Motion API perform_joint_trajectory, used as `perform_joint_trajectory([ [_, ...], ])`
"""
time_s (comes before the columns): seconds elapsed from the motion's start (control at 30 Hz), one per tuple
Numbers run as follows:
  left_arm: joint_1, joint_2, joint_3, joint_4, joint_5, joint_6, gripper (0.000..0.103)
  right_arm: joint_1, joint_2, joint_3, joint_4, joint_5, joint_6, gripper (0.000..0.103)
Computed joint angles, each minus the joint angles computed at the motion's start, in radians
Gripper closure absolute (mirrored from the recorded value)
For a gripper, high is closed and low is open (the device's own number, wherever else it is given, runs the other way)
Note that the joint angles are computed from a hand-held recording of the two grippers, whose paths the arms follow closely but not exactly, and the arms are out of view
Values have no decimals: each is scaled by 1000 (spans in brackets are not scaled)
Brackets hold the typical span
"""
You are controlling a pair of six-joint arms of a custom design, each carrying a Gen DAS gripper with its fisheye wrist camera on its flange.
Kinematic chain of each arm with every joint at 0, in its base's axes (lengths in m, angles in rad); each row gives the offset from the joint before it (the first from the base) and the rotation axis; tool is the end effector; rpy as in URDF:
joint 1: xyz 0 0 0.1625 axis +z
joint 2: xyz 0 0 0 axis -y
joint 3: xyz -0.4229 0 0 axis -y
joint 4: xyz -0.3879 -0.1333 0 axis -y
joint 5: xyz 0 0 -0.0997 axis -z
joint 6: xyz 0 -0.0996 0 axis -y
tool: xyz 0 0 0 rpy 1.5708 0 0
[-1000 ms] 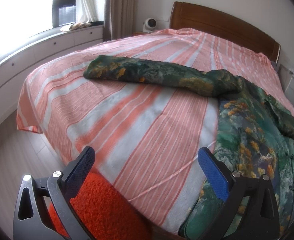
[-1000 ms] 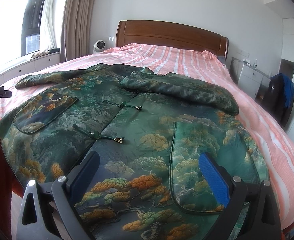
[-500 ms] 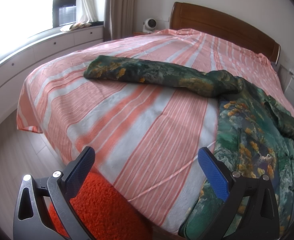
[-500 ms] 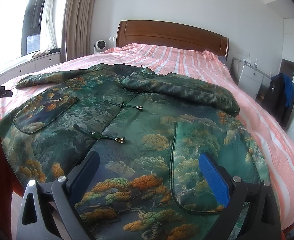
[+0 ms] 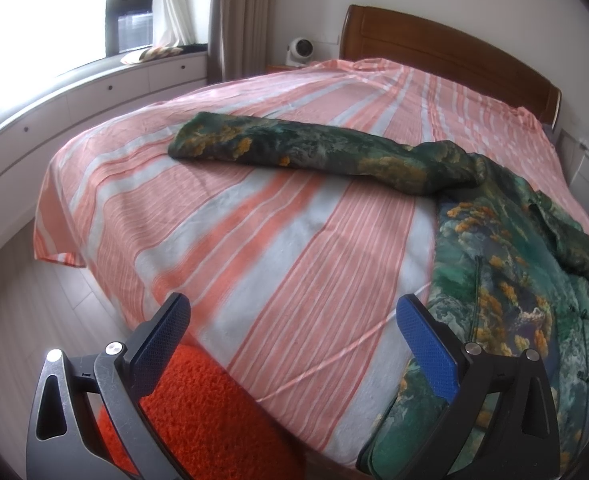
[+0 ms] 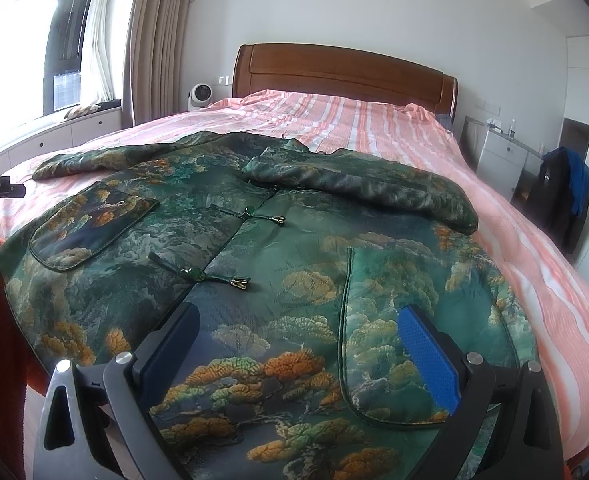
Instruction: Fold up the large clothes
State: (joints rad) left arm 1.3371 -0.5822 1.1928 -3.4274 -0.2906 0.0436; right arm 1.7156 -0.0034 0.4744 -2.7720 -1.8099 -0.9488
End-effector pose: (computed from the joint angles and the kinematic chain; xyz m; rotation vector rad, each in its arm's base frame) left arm 0.0535 -0.7630 0.2580 -0.6341 1.7231 -1.2723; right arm 0.2395 -0.8821 -0.0177 1.2194 -2.2273 0.7731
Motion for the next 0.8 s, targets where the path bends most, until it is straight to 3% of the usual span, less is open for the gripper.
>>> perform_joint_trajectory([
  [0.13,-3,-10,10,20,5,-21,0,0,1,0,-1,0,0,4],
  [0.3,-12,-67,60,137,-1,-130,0,0,4,-12,8,0,9,4],
  [0.53,-37,-97,15,131,-20,30,0,-3,14,-42,37,6,22,4],
  [0.8,-27,-109,-48,328,-97,-19,0,-4,23,-61,51,8,24,4],
])
